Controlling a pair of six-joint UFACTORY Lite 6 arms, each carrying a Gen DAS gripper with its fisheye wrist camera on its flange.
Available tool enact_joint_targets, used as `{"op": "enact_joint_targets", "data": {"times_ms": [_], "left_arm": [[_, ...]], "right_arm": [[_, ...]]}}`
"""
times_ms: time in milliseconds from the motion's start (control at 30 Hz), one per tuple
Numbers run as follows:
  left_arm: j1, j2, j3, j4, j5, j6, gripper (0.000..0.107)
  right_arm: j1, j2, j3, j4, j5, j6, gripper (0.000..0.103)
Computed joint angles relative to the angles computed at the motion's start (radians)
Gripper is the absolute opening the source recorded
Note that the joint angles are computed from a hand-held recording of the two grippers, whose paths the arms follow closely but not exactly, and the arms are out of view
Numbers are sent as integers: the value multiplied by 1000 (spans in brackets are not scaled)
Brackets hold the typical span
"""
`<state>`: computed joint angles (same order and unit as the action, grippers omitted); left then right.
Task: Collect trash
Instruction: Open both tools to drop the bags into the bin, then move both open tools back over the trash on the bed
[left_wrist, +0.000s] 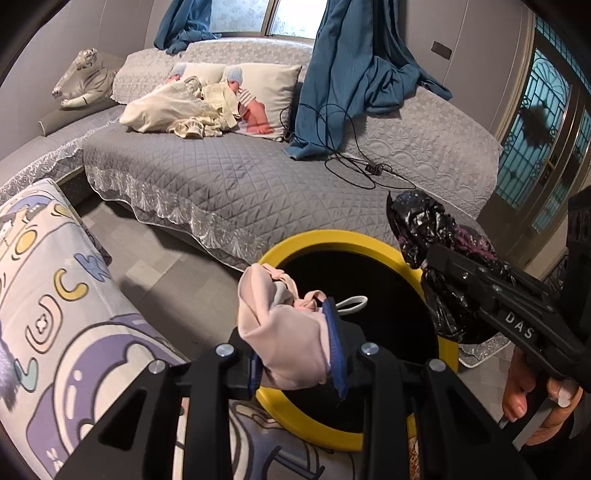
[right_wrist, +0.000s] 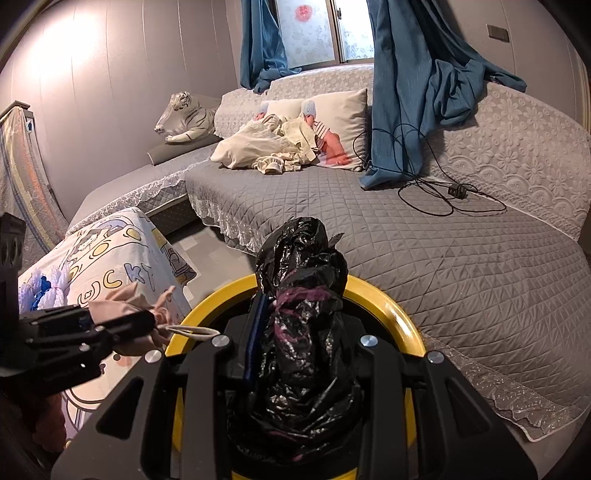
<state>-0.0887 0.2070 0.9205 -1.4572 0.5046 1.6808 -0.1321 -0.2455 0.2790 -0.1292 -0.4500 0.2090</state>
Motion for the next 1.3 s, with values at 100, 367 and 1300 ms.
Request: {"op": "enact_joint_targets", "data": {"times_ms": [100,367,1300], "left_arm": [[-12,8,1,-6,-6,1,28],[-31,5,5,-19,-23,-7,41],[441,-195,13,125,179,-103,66]], "right_arm": [[0,2,0,-5,1,6,30],[5,3,-1,49,-3,-39,42],[273,-212,-26,520,45,-403,52]]}}
